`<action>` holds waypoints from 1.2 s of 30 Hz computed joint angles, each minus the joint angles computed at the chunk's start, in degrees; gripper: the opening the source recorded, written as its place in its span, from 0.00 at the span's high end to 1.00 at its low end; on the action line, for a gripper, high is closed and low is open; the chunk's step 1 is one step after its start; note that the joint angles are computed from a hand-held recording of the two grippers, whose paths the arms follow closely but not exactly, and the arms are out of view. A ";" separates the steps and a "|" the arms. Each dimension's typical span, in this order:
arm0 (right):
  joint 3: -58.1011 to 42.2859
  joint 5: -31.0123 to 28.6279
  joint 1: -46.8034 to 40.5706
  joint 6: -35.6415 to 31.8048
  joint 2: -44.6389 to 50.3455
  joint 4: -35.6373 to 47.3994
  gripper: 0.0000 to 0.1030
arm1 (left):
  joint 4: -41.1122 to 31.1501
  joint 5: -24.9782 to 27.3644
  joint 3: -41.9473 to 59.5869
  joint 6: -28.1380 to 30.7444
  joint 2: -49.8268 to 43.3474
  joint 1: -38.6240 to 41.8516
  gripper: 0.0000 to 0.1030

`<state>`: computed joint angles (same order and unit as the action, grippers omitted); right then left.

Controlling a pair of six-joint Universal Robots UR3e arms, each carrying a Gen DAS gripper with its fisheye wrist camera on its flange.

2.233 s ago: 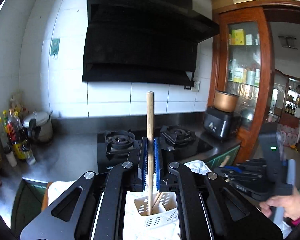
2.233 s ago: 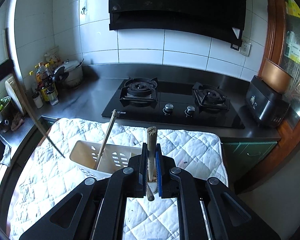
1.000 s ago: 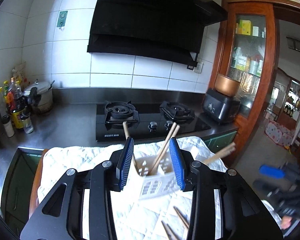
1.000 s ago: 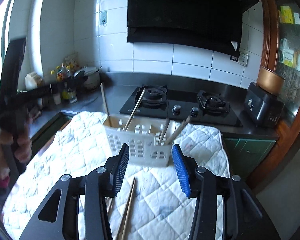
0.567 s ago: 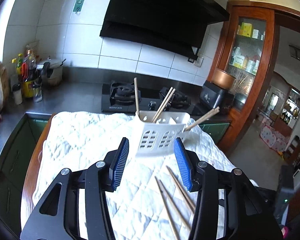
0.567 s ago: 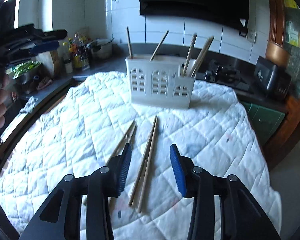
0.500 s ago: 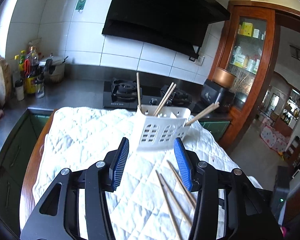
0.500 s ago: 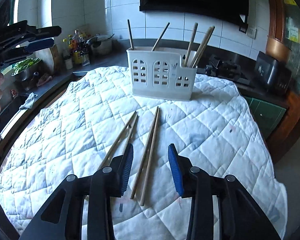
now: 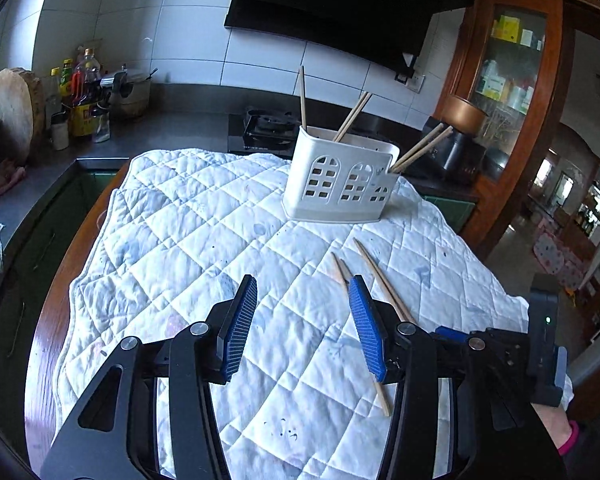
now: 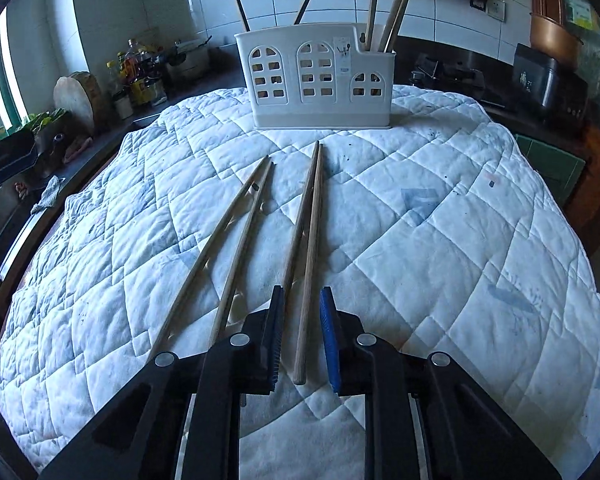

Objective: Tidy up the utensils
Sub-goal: 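Grasp a chopstick on the mat with the right tool while the left tool grasps another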

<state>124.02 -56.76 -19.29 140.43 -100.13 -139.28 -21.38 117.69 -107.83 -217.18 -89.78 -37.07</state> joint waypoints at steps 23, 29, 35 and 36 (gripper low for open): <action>-3.32 -5.33 4.78 3.93 7.77 -5.56 0.92 | 0.47 -3.52 -4.04 -3.40 -1.45 -1.33 0.53; -2.82 -4.43 3.57 3.88 6.57 -5.37 0.93 | 1.13 -6.15 -1.54 -3.24 -5.65 -2.50 0.53; -1.92 -1.41 -0.01 1.62 1.43 -2.40 0.93 | 2.23 -9.58 1.41 -3.20 -11.13 -3.18 0.53; -1.74 -0.79 -0.58 1.30 0.38 -1.88 0.93 | 2.57 -10.54 1.92 -3.20 -12.01 -3.06 0.54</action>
<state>122.28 -57.55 -19.88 141.74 -99.75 -141.15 -18.81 107.15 -105.91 -220.38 -101.79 -40.13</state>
